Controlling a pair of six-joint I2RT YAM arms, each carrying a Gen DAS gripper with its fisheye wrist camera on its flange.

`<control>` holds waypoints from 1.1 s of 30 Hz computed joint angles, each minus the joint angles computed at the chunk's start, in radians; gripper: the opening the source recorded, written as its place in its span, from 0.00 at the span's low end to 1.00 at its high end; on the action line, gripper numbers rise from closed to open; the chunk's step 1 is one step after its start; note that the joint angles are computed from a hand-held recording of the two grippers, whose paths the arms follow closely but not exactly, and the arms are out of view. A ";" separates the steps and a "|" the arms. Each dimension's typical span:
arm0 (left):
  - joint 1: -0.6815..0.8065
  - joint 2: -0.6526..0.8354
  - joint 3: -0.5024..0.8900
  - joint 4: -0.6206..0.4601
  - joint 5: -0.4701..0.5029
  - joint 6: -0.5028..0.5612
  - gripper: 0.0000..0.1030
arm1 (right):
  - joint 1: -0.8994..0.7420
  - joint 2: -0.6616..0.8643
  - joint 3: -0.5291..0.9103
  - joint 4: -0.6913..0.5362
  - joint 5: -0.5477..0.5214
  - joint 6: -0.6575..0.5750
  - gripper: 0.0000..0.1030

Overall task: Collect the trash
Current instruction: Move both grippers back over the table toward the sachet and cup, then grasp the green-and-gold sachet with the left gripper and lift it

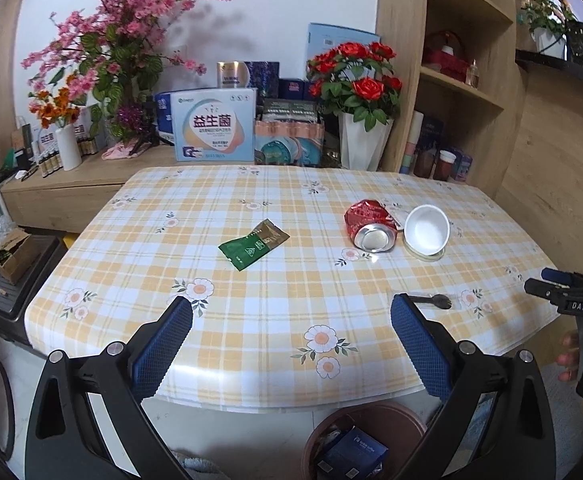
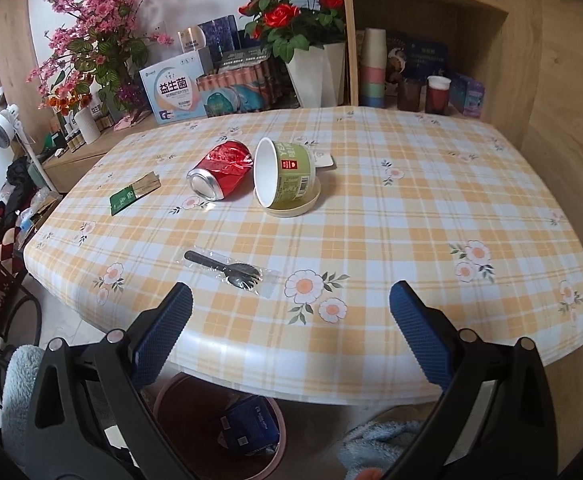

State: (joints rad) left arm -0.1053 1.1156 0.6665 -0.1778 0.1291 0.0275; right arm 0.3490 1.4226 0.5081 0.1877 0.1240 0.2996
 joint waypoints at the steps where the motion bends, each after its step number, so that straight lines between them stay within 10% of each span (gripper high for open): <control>1: 0.005 0.047 0.020 0.015 0.012 0.025 0.94 | -0.007 0.022 0.014 0.006 -0.009 -0.004 0.95; 9: 0.011 0.449 0.261 0.118 0.013 0.283 0.94 | -0.067 0.238 0.200 -0.013 -0.093 -0.041 0.94; 21: 0.066 1.055 0.917 -0.138 0.189 0.368 0.94 | -0.098 0.461 0.462 -0.078 -0.089 -0.122 0.94; 33: 0.077 1.280 1.205 -0.324 0.147 0.358 0.80 | -0.074 0.540 0.595 -0.145 -0.036 -0.208 0.94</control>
State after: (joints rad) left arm -0.0284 2.3952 1.8713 -0.5020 0.2756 0.3858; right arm 0.2750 1.9629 1.1035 0.0430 0.0875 0.0912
